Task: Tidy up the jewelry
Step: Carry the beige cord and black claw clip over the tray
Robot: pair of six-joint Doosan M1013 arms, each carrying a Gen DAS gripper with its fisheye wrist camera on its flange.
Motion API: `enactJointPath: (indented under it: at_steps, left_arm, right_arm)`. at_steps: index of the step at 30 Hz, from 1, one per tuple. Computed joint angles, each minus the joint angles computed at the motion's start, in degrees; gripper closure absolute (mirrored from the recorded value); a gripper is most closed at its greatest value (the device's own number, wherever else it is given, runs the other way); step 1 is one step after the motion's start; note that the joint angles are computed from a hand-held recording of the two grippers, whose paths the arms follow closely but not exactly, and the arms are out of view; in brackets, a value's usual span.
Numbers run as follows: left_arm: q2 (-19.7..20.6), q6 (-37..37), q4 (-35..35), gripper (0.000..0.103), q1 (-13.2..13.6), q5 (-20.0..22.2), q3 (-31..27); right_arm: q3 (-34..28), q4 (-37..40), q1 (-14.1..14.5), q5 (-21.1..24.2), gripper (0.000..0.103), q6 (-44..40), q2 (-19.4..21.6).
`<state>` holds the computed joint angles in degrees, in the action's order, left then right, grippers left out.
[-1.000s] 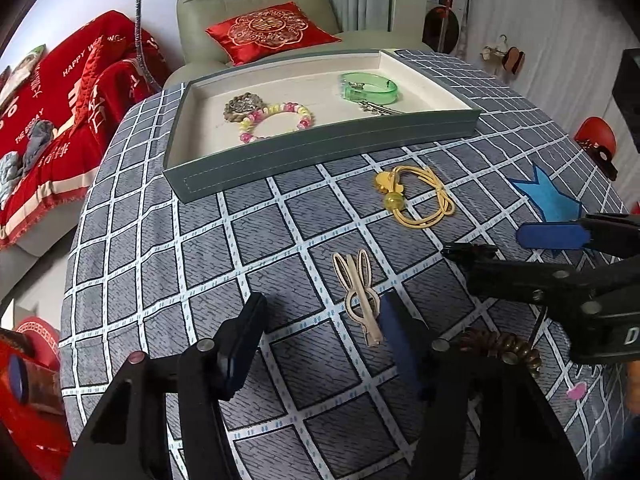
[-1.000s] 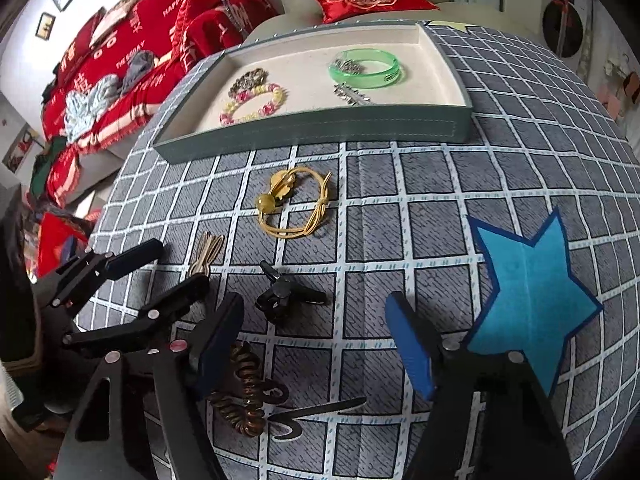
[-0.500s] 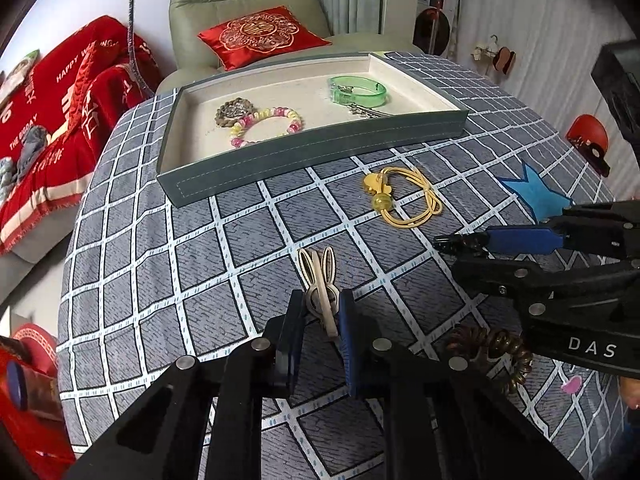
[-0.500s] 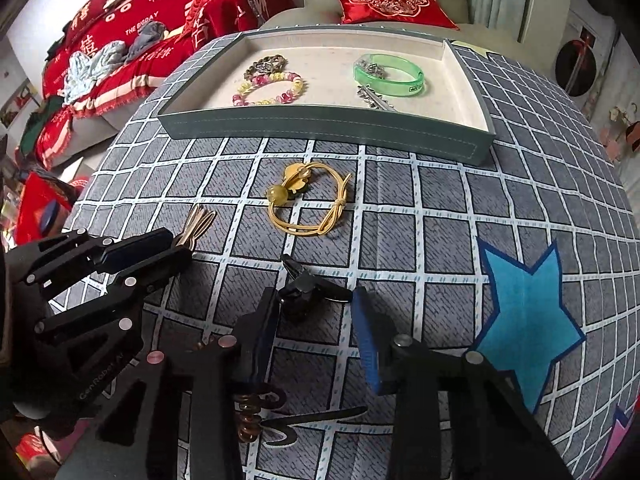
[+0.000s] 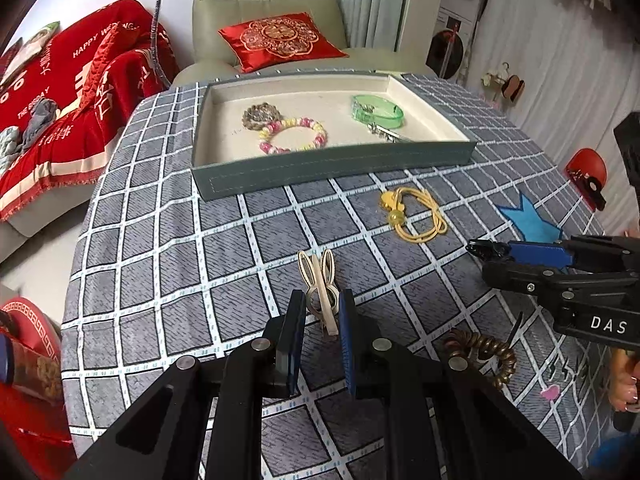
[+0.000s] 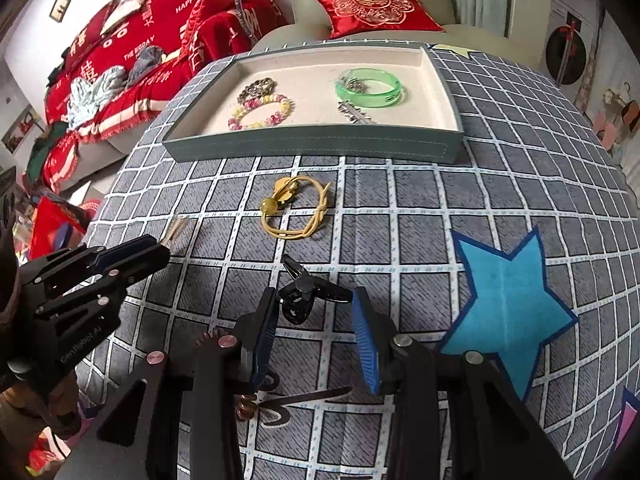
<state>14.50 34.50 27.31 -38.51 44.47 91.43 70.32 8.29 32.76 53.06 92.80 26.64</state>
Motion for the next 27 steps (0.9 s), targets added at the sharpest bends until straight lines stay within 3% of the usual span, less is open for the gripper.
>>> enactJointPath:
  at_steps: [15,22,27]
  left_arm:
    - [-1.47,-2.91,0.49,0.07,2.74,-3.05,-1.58]
    - [-0.46,-0.94,0.72,0.07,4.42,-3.33,-4.74]
    - [1.23,2.38,-0.87,0.07,5.86,-2.74,-7.51]
  right_arm:
    - [-2.98,2.16,-2.06,-0.79,0.063,0.38,0.01]
    - [-8.36,2.94,-3.27,0.34,0.063,0.39,2.01]
    - [-14.71,2.85,-3.7,3.19,0.063,0.26,5.58]
